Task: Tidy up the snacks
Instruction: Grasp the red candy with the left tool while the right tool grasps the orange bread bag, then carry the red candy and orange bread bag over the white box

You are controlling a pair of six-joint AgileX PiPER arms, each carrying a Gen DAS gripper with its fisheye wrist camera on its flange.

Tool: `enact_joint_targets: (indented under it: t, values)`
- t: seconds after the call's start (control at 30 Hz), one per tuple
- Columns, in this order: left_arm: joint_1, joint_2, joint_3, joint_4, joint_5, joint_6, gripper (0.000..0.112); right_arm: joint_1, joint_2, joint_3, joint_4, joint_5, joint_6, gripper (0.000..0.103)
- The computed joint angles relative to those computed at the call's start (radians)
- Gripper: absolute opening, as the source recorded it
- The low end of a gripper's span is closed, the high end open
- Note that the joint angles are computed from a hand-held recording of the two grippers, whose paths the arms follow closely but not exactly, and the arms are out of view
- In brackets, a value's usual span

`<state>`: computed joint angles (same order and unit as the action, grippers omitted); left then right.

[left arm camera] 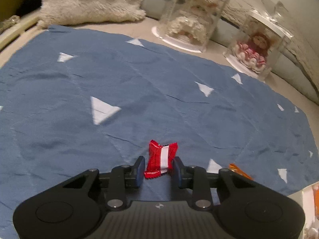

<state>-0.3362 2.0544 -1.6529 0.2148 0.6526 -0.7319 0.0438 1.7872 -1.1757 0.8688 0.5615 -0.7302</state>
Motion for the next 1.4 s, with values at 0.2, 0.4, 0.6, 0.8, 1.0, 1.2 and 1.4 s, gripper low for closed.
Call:
enact_joint_targets:
  t: [0.2,0.4,0.6,0.8,1.0,1.2,1.4]
  values:
    - [0.019,-0.033,0.036,0.010,0.014,-0.020,0.033,0.027,-0.019,0.026,-0.029,-0.025,0.005,0.102]
    - [0.014,-0.074,0.062,0.032,0.055,-0.014,0.032,0.038,0.005,0.000,-0.074,-0.042,0.107,0.093]
    - [0.012,-0.120,0.115,0.038,0.074,-0.048,0.032,0.035,0.030,-0.060,-0.172,0.016,0.096,0.070]
    - [-0.013,-0.161,0.143,0.061,0.114,-0.074,0.032,-0.065,0.058,-0.146,-0.148,0.320,-0.199,0.069]
    - [-0.049,-0.219,0.177,0.090,0.149,-0.109,0.032,-0.098,0.038,-0.182,-0.278,0.424,-0.248,0.071]
    - [-0.088,-0.295,0.218,0.124,0.174,-0.170,0.032,-0.096,0.023,-0.197,-0.337,0.398,-0.028,0.083]
    - [-0.127,-0.373,0.266,0.148,0.204,-0.210,0.032,-0.062,0.089,-0.254,-0.375,0.388,0.279,0.082]
